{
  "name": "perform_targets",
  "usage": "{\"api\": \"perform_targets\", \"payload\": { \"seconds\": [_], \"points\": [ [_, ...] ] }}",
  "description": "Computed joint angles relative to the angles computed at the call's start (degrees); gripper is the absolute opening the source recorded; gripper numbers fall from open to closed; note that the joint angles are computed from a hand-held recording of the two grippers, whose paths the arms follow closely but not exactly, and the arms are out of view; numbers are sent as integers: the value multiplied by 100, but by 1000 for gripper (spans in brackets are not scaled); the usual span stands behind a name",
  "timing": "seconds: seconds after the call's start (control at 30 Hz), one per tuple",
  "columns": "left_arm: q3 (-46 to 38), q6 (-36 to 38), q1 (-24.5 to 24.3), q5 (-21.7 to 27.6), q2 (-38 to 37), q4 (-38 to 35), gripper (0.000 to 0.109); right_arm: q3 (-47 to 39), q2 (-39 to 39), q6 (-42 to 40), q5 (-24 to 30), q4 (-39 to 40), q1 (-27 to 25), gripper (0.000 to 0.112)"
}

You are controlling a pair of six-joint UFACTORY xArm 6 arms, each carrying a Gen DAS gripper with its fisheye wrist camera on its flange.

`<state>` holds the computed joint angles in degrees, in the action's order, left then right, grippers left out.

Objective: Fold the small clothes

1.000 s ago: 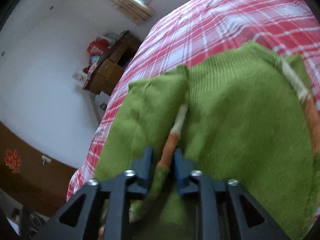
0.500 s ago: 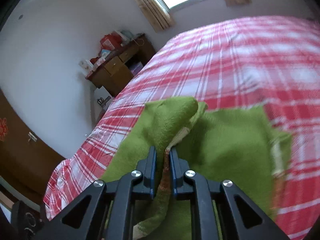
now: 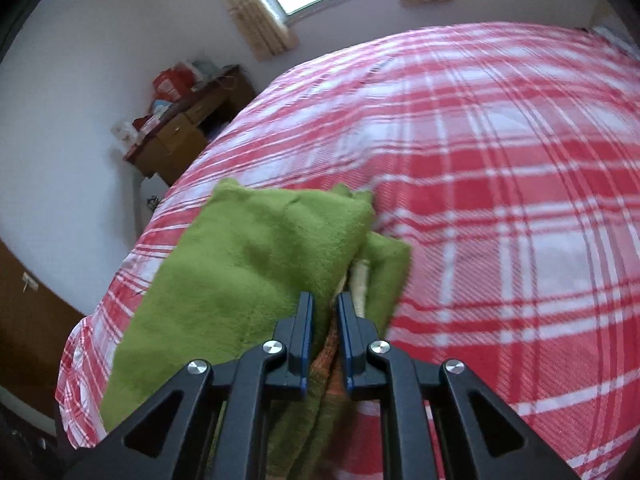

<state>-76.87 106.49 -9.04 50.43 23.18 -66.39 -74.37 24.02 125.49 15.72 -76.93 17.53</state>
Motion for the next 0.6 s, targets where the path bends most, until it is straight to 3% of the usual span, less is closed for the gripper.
{"api": "perform_targets", "payload": {
  "seconds": [0.17,0.2,0.23,0.3,0.37,0.57,0.6],
  "points": [
    [-225,-364,370,665,33,551,20,124,-63,667,216,-402,123,12],
    [-345,-315,528,904,93,610,28,204,-127,776,258,-421,164,15],
    [-346,-165,705,1088,87,591,37,399,-278,767,436,-201,264,20],
    [-392,14,1058,1327,113,539,42,712,-527,590,837,287,478,20],
    [-546,28,1374,1511,225,583,43,1131,-883,1069,1193,107,785,20],
    [-1305,-569,1824,1371,788,730,45,1589,-1501,2073,2012,-439,1666,23],
    [-1366,-672,1812,1252,836,752,45,1530,-1516,2143,2078,-581,1779,33]
  ]
}}
